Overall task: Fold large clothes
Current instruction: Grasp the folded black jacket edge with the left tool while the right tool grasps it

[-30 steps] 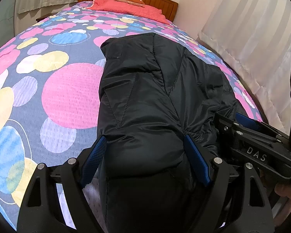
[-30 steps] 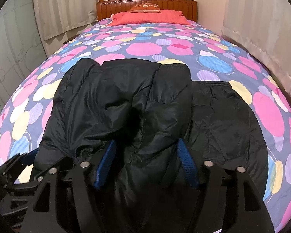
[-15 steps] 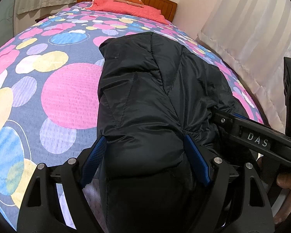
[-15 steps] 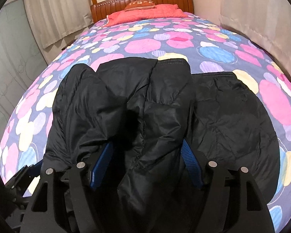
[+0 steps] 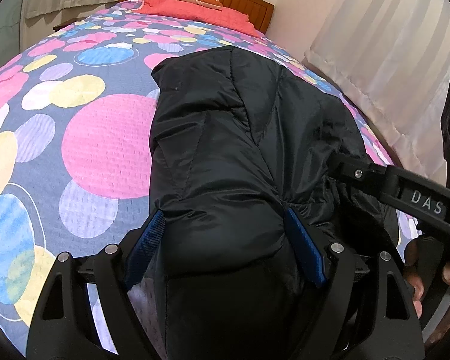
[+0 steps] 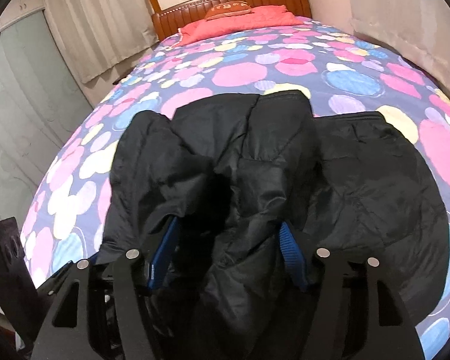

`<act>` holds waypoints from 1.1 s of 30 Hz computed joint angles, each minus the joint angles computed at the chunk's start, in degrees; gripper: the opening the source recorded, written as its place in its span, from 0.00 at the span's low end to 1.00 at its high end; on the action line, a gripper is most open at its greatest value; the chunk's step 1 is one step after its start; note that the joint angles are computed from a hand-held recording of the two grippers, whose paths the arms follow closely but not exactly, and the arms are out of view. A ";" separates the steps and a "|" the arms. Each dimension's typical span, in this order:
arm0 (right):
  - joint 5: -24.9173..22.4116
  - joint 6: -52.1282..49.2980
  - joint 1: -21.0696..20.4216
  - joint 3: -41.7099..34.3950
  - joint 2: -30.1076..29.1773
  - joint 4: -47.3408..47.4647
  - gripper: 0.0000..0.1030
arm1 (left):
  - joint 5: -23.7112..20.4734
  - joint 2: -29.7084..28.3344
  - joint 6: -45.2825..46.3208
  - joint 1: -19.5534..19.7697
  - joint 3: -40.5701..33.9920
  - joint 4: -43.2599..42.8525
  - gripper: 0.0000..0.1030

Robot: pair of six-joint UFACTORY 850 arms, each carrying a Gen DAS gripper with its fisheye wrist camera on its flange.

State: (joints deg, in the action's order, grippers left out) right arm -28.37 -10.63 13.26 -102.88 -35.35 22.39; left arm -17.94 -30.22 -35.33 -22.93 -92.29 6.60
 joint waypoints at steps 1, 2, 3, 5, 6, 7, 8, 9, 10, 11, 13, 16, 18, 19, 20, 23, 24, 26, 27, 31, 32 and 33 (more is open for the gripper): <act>0.13 -0.41 0.23 -0.09 -0.15 0.14 0.66 | -0.07 -0.02 -0.65 -0.08 -0.01 0.90 0.79; -0.20 0.03 0.49 -0.43 -0.39 -1.02 0.66 | -0.19 -0.06 -1.53 -0.21 -0.09 2.03 0.79; 0.02 1.03 0.88 -0.42 -0.44 -2.40 0.66 | -0.22 -0.04 -1.98 -0.28 -0.07 2.60 0.79; 0.10 2.19 1.31 -0.88 -0.75 -3.70 0.66 | 0.02 0.01 -2.16 -0.27 0.09 2.77 0.79; -0.01 2.71 1.45 -1.20 -0.97 -4.26 0.66 | 0.12 0.04 -2.05 -0.25 0.17 2.59 0.79; -0.17 2.88 1.47 -1.51 -1.20 -4.57 0.66 | 0.24 0.05 -1.95 -0.21 0.24 2.46 0.79; -0.26 3.03 1.52 -1.79 -1.43 -4.98 0.66 | 0.27 0.04 -2.03 -0.20 0.27 2.61 0.79; -0.29 3.33 1.62 -2.10 -1.70 -5.60 0.65 | 0.28 0.02 -2.26 -0.21 0.28 2.93 0.79; -0.14 3.63 1.80 -2.19 -1.87 -6.38 0.63 | 0.28 0.05 -2.37 -0.22 0.31 3.08 0.79; -0.10 3.07 1.93 -2.25 -2.04 -6.26 0.52 | 0.34 0.05 -2.67 -0.24 0.36 3.47 0.79; -0.24 1.97 2.25 -2.51 -2.42 -6.16 0.38 | 0.20 0.02 -3.59 -0.36 0.34 4.65 0.79; 1.36 0.97 2.88 -1.69 -2.13 -7.86 0.21 | 0.26 0.07 -4.06 -0.33 0.38 4.83 0.79; 2.97 -0.18 2.76 -0.21 -1.00 -6.91 0.15 | 0.97 0.50 -2.71 -0.15 0.84 3.22 0.79; 3.41 -0.95 2.60 0.22 -0.56 -6.01 0.14 | 1.49 0.98 -0.71 0.04 1.25 1.02 0.79; 4.02 -2.36 2.31 0.83 0.17 -4.30 0.12 | 1.94 1.57 2.56 0.32 1.68 -2.44 0.79; 6.48 -5.15 1.67 2.18 2.56 -2.22 0.09 | 3.98 4.18 12.22 1.21 3.80 -12.47 0.79; 7.99 -4.65 1.60 2.87 3.54 -3.63 0.09 | 4.75 5.10 13.63 1.35 4.45 -13.79 0.79; 10.12 -4.04 1.03 3.84 5.13 -5.50 0.09 | 6.33 6.75 13.39 1.66 5.61 -13.38 0.79; 10.75 -4.87 0.36 4.30 5.97 -4.88 0.08 | 6.66 7.04 11.34 1.69 5.73 -11.41 0.79; 10.33 -6.09 -2.54 4.26 7.17 -4.69 0.08 | 5.25 4.88 11.57 1.63 2.63 -12.28 0.79; 10.30 -5.19 -3.35 4.42 7.35 -6.05 0.08 | 4.63 3.67 14.21 1.32 1.07 -14.72 0.79; 10.39 -3.43 -3.81 4.51 7.37 -8.09 0.08 | 4.30 2.85 16.07 1.07 -0.03 -16.17 0.79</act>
State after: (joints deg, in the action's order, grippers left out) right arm -17.98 -14.06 9.45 -98.38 -27.98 14.31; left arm -13.64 -27.37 -19.26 -21.86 -92.33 -9.56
